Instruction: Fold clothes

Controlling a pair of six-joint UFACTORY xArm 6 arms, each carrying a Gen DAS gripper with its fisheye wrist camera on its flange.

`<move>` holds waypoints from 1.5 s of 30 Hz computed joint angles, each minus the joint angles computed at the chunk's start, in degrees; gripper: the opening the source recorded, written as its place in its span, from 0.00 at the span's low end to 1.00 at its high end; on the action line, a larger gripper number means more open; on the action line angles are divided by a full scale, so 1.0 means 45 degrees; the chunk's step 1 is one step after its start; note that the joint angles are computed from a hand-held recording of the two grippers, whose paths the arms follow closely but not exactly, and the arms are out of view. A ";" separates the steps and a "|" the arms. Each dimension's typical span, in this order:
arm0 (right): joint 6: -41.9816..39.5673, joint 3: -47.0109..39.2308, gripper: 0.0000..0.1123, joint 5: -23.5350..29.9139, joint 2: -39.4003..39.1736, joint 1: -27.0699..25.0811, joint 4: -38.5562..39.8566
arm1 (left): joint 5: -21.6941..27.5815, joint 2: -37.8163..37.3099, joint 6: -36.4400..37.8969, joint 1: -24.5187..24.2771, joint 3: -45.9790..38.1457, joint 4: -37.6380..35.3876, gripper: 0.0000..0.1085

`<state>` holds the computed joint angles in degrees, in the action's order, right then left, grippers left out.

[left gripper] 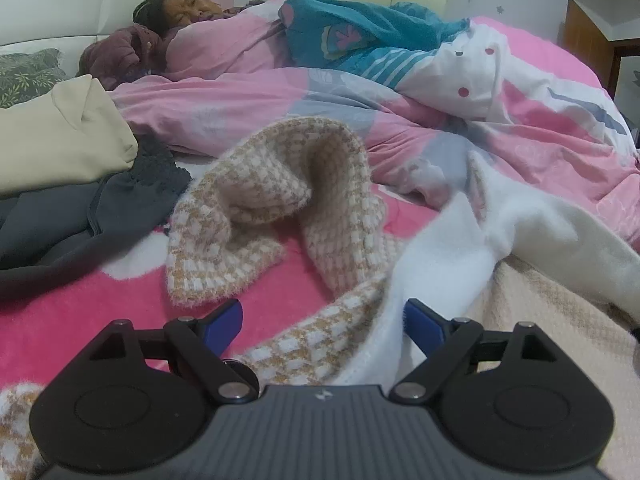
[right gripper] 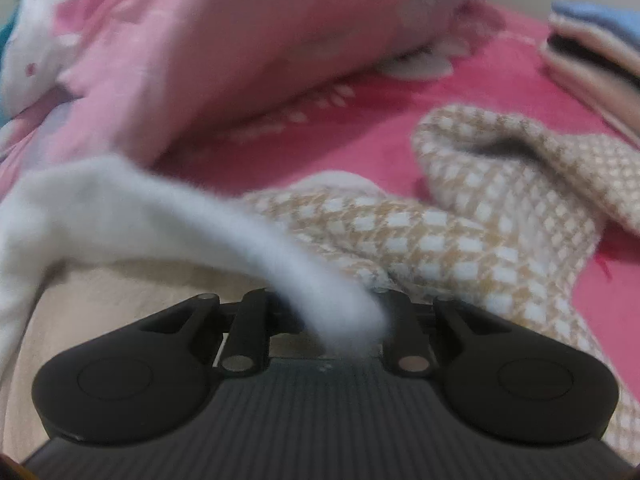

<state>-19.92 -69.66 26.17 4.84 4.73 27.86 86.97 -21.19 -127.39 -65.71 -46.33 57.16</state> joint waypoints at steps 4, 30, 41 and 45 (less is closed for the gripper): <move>0.0532 -0.0696 0.13 -0.1143 0.0966 0.0270 -0.1431 | 0.0108 0.0188 0.0073 -0.0002 -0.0107 -0.0024 0.82; -0.4524 0.2029 0.69 0.7434 -0.6326 -0.4560 0.3274 | 0.0650 0.0272 -0.0529 -0.0895 -0.0546 0.0304 0.84; -0.5442 0.4404 0.57 1.4066 -0.8690 -1.3386 0.5573 | 0.0361 0.1622 0.0821 -0.3043 -0.2282 0.0327 0.86; -0.4724 0.4641 0.59 1.6378 -0.7696 -1.5757 0.5295 | 0.0187 0.2008 0.0923 -0.3825 -0.2660 -0.0103 0.86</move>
<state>-41.18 -48.78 99.87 -29.79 -66.18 51.69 87.81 -12.15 -123.23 -82.93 -58.30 56.70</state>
